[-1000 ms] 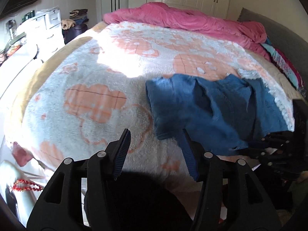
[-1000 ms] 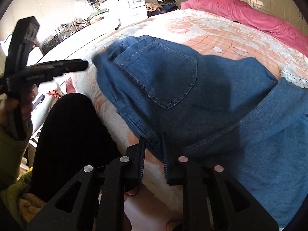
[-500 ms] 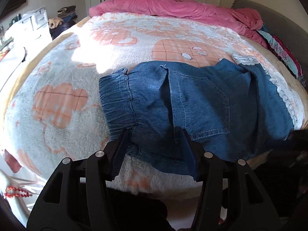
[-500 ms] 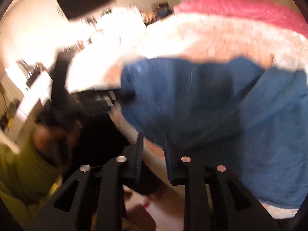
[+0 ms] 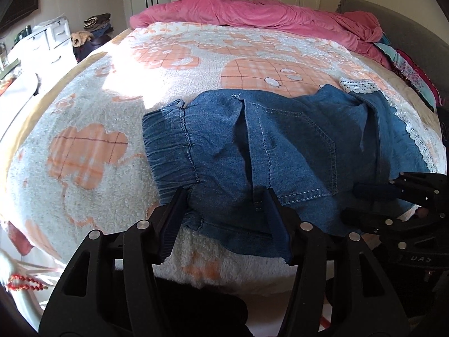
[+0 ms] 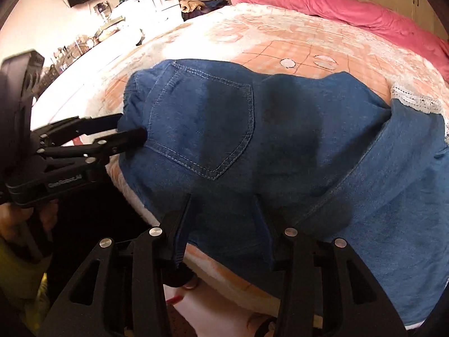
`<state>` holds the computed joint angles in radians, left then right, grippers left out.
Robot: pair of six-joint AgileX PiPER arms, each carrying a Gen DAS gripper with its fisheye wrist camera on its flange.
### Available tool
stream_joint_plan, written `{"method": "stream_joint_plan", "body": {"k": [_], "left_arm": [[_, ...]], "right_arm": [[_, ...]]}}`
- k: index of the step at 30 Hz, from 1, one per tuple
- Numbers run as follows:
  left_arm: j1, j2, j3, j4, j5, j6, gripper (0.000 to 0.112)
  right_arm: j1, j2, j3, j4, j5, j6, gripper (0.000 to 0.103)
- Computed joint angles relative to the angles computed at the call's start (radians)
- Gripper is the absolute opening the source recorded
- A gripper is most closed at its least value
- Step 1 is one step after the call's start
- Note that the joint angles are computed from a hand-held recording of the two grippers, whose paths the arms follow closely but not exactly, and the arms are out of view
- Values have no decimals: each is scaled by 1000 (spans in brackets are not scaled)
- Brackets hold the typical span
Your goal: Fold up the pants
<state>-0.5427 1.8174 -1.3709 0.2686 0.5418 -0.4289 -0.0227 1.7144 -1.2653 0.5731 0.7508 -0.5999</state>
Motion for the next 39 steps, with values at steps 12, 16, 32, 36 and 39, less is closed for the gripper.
{"method": "stream_joint_plan", "body": {"k": [12,16,32,36,39], "left_arm": [[-25,-126,-28,-201,29,142,54],[-52,-72,-94,-325,56,245,54],[-132,384,-723,-535,365,426,54],[-129,546,-1009,-550,523,420,54],[-131,623,-1134,-556,568,412,50]], "right_arm": [[-293,-190,58,163,33,-87,51],[-361,-216,76,157,6,-89,61],[-417,-98,-105,34,10,-6,65],[-381,-5,-244,-56,34,56,65],[-360,99,-401,-108,100,116,65]]}}
